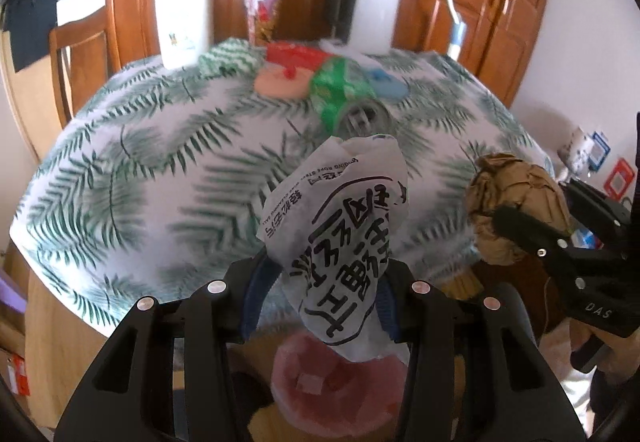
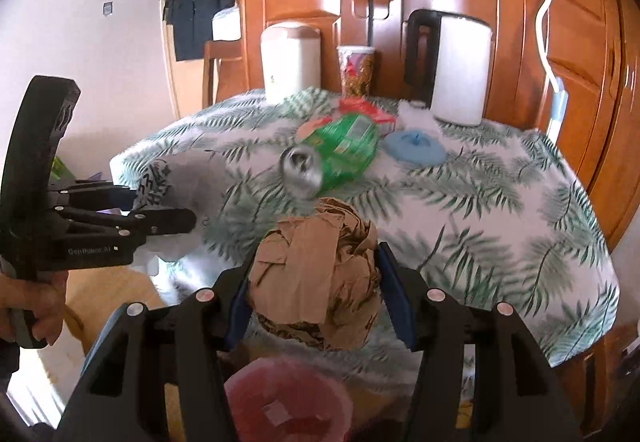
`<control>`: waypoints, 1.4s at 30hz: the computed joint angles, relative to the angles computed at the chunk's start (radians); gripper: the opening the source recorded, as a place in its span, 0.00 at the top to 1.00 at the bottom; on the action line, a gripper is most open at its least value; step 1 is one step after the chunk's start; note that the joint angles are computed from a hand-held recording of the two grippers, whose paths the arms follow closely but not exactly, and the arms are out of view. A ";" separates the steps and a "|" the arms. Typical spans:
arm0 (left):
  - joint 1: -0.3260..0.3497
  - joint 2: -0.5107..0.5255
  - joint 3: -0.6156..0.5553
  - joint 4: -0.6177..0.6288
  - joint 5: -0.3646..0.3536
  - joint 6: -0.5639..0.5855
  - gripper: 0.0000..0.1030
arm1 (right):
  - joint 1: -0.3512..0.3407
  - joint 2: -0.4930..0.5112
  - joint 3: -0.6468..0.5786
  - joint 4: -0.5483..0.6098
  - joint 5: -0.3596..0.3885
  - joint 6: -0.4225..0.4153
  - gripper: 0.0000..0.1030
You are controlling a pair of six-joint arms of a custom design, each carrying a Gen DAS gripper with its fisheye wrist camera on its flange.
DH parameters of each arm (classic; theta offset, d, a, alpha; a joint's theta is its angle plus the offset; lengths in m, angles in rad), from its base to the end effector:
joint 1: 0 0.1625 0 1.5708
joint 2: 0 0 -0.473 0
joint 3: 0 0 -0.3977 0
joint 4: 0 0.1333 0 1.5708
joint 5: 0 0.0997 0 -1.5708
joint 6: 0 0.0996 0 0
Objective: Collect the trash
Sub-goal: 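Carry the bag and brown paper over the wastebasket and release both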
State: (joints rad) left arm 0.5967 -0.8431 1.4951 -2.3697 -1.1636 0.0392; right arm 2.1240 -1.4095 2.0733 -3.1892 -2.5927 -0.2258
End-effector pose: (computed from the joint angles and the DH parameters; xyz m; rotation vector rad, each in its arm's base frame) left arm -0.5173 -0.5603 0.1985 1.3261 2.4775 -0.4460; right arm 0.2982 -0.3909 0.4357 0.2224 -2.0644 1.1998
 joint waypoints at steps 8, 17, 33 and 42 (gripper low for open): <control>0.014 -0.028 0.130 0.047 -0.010 -0.053 0.56 | -0.046 -0.029 0.121 0.117 0.062 0.182 0.46; 0.079 0.049 0.225 0.163 -0.019 -0.137 0.56 | -0.191 -0.019 0.241 0.159 0.176 0.288 0.46; 0.162 0.197 0.204 0.354 0.008 -0.197 0.56 | -0.480 0.074 0.300 0.275 0.393 0.301 0.46; 0.185 0.270 0.154 0.413 0.020 -0.221 0.56 | -0.558 0.120 0.288 0.290 0.429 0.282 0.45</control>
State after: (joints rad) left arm 0.7813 -0.5728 1.6489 -1.9570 -1.1440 -0.1815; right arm 1.5660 -1.2894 2.3613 -2.8995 -2.1639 0.0562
